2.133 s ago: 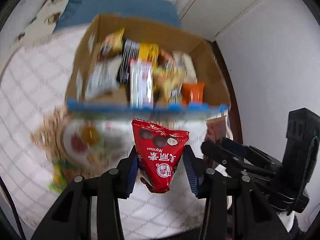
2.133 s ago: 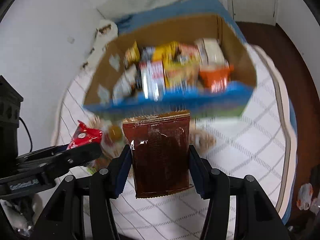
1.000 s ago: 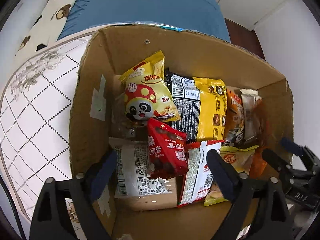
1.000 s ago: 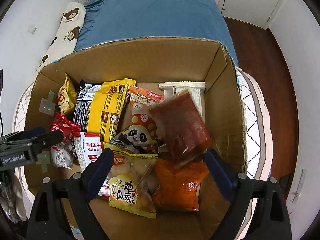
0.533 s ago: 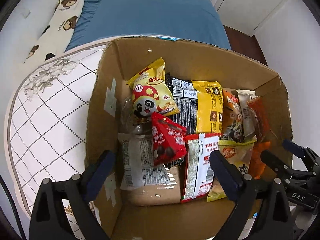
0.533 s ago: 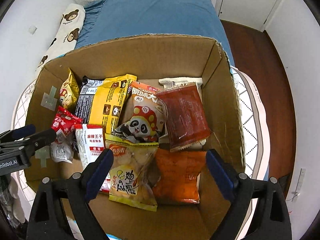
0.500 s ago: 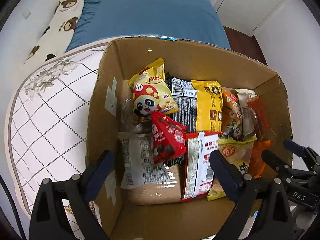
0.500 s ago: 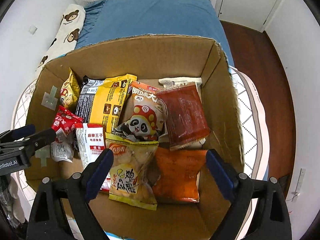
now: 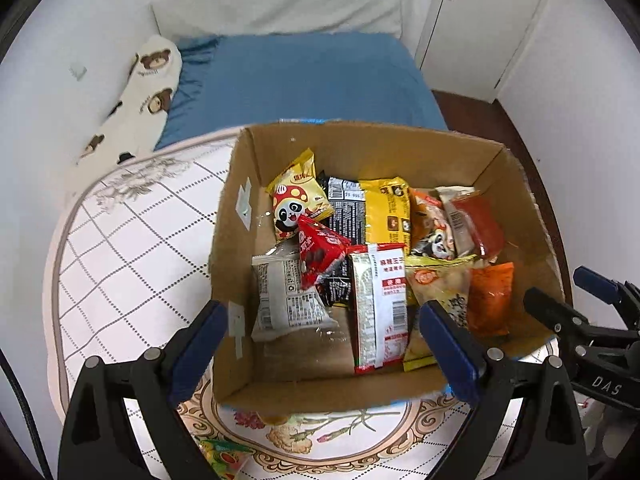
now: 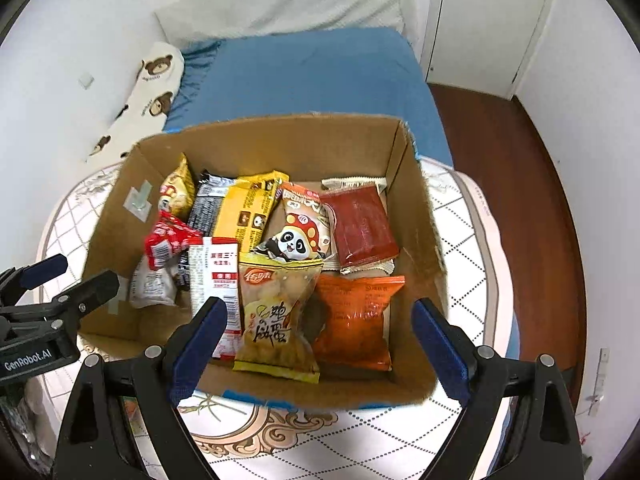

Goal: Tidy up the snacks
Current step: 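Carry both packets into the box and open both tools, then move both tools back toward the last snacks on the tablecloth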

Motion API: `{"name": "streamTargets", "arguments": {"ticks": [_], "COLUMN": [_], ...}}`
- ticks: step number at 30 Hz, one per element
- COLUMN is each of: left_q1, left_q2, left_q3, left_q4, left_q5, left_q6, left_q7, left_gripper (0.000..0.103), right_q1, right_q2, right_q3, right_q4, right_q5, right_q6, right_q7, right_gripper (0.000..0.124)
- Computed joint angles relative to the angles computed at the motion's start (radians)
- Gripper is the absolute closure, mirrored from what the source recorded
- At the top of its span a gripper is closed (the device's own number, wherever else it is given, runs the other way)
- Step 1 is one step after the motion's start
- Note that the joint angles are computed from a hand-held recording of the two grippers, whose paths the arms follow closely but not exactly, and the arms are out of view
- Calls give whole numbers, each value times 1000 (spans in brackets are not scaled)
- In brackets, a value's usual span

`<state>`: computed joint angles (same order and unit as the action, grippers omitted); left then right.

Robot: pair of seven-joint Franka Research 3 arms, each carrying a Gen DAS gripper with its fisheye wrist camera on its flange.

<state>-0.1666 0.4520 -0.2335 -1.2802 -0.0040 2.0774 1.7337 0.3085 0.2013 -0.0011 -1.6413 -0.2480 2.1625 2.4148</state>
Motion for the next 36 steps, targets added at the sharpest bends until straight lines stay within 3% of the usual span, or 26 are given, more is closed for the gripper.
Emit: {"name": "streamTargets", "arguments": {"ticks": [13,23,30,33,36], "left_q1": [46,16,17,36,61], "left_q2": [-323,-495,-506,-512,-502], "left_q3": [2,42,66,71,79], "left_q4": [-378,-543,-591,-644,-686], "left_q5": [-149,-216,-167,-31,129], "left_q6": [224,300,302,313,299], "left_q7": [59,111,28,-79,-194], "left_gripper": [5,5,5,5,5], "right_q1": [22,-2,-16,-7,21], "right_q2": [-226,-361,-405,-386,-321], "right_q3": [81,160,171,167,151], "right_q4": [-160,-263,-370,-424,-468], "right_q5": [-218,-271,-151,-51,111], "right_q6": [1,21,118,191,317], "right_q7": [171,284,291,254,161], "right_gripper": [29,28,28,28,28]}}
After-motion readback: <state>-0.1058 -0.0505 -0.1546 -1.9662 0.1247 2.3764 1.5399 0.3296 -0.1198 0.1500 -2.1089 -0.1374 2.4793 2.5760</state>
